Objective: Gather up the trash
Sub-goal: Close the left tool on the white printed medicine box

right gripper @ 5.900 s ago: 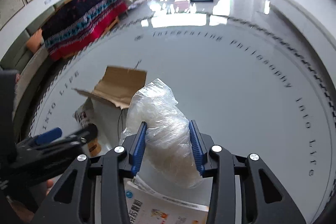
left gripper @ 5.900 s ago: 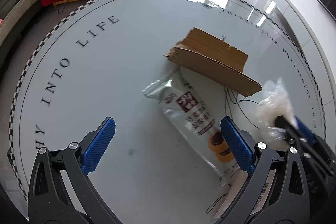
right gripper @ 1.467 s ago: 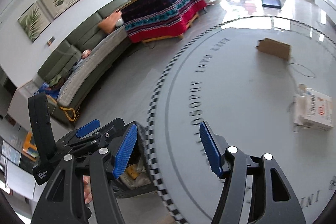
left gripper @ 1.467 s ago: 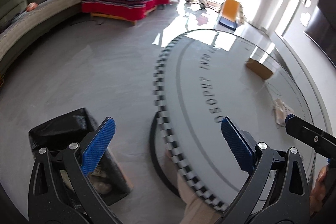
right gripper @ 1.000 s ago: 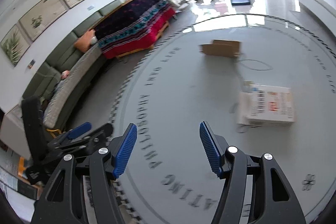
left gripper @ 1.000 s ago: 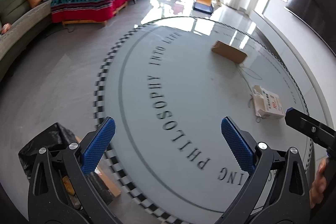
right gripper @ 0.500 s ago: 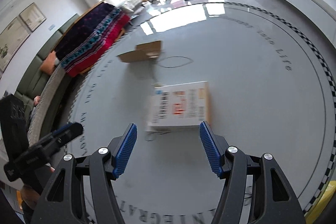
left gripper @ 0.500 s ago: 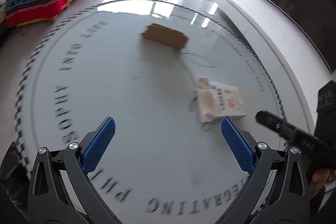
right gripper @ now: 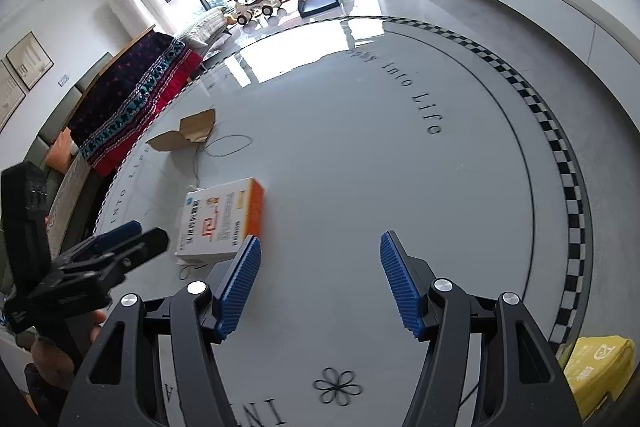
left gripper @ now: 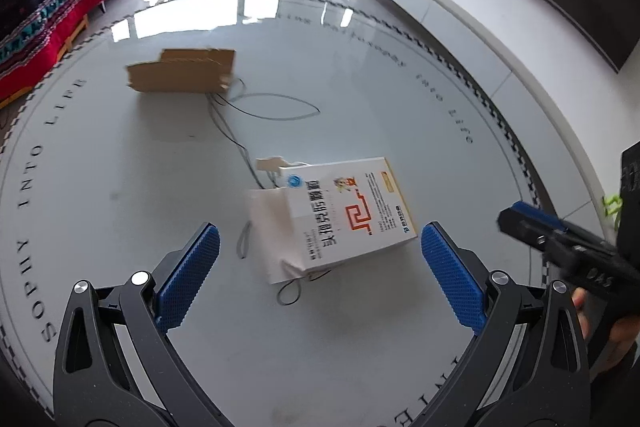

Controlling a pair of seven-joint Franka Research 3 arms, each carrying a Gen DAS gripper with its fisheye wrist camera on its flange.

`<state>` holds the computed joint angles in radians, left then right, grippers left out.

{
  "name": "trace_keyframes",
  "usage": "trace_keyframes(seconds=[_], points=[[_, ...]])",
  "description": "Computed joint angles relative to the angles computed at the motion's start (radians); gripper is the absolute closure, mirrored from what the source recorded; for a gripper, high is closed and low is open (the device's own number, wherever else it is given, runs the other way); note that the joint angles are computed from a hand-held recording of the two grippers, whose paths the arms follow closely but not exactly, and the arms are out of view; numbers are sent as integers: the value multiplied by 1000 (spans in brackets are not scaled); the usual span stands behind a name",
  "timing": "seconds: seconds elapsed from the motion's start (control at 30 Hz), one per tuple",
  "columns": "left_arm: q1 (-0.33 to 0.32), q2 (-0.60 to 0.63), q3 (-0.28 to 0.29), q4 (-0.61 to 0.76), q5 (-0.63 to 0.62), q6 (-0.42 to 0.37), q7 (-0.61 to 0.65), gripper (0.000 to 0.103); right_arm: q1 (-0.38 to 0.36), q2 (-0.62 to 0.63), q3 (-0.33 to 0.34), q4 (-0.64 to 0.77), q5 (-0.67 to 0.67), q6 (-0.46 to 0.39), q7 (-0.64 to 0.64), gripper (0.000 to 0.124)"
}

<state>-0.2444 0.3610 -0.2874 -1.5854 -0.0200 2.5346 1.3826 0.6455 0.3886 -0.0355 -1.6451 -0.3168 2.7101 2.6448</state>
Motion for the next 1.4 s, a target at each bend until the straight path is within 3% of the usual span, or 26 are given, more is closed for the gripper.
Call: trace_keyframes(seconds=[0.17, 0.27, 0.37, 0.43, 0.6, 0.67, 0.73, 0.93, 1.17, 1.4], points=[[-9, 57, -3, 57, 4, -29, -2, 6, -17, -2, 1, -23, 16, 38, -17, 61], [-3, 82, -16, 77, -12, -29, 26, 11, -23, 9, 2, -18, 36, 51, -37, 61], [6, 109, -33, 100, -39, -24, 66, 26, -28, 26, 3, -5, 60, 61, -59, 61], [-2, 125, -30, 117, -31, -28, 75, 43, -27, 36, 1, 5, 75, 61, -72, 61], [28, 164, -60, 153, -125, -53, 96, 44, -15, 40, -13, 6, 89, 68, -83, 61], [24, 170, -54, 163, -132, -56, 82, 54, -9, 40, -21, 6, 84, 63, -79, 61], [63, 172, -95, 162, -212, -47, 119, 76, -2, 41, -27, 12, 75, 55, -75, 61], [125, 150, -154, 129, -387, -16, 242, 94, 10, 63, -31, 62, 55, 15, -70, 61], [76, 91, -86, 76, -318, 70, 229, 98, 16, 103, -19, 161, 43, -45, -88, 61], [128, 0, -73, -27, -336, 128, 239, 101, 26, 246, 2, 424, 75, -159, -186, 61]])
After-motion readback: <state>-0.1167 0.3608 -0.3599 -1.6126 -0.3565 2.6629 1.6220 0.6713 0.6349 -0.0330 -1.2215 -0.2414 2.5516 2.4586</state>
